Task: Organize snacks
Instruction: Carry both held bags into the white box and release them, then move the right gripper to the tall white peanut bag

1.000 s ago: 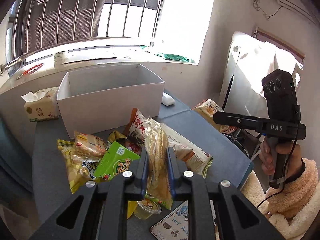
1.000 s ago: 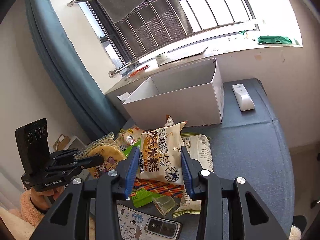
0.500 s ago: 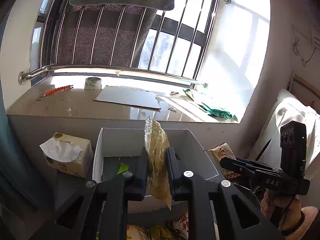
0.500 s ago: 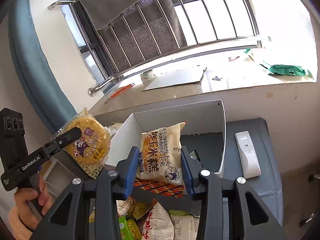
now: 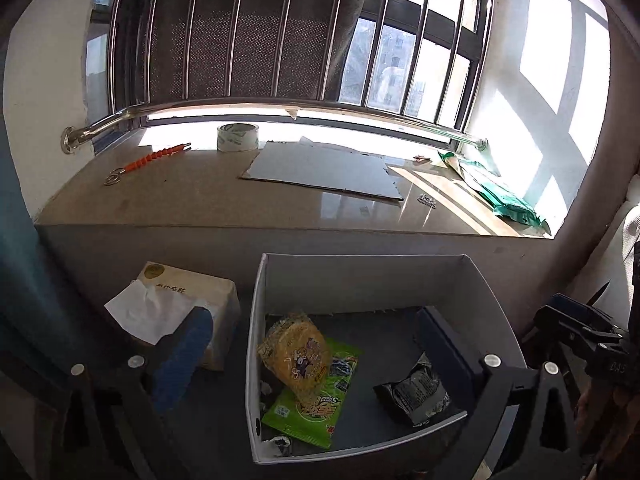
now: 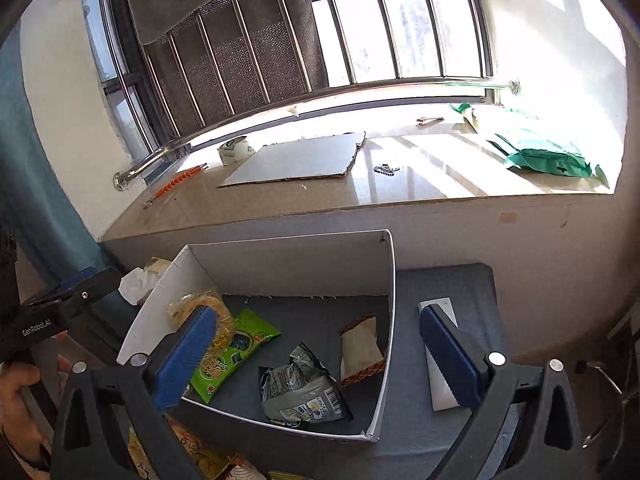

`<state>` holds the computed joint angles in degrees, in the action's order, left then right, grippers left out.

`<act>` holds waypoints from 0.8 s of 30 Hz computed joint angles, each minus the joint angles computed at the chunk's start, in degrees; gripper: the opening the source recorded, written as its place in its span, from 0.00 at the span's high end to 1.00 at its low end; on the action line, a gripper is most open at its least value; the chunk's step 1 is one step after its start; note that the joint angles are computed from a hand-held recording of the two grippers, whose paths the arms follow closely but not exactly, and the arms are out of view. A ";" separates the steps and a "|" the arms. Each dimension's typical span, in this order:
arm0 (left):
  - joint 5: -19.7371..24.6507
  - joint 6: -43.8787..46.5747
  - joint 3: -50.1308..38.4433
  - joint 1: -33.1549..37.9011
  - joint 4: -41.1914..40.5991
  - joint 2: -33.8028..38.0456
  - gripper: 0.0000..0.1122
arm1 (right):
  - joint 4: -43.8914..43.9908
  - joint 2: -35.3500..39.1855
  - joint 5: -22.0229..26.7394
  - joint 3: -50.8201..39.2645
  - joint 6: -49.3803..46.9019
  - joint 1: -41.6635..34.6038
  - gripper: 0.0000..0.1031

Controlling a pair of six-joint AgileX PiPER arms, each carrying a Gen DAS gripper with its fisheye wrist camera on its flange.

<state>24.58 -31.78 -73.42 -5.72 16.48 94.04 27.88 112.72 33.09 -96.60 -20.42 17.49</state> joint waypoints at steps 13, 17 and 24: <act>-1.83 -16.35 15.78 -7.14 19.27 -16.40 0.08 | 19.77 -13.59 -2.80 19.21 -20.86 -2.67 0.00; 0.56 -29.78 24.78 -13.79 31.12 -25.46 0.08 | 33.28 -21.88 -2.64 31.14 -35.97 -4.81 0.00; 11.39 -50.74 36.85 -32.27 42.45 -35.70 0.08 | 47.19 -34.36 2.12 49.94 -53.29 -9.99 0.00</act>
<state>35.97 -82.52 -36.57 -37.99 58.93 58.34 75.07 78.36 35.21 -46.66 -73.71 7.51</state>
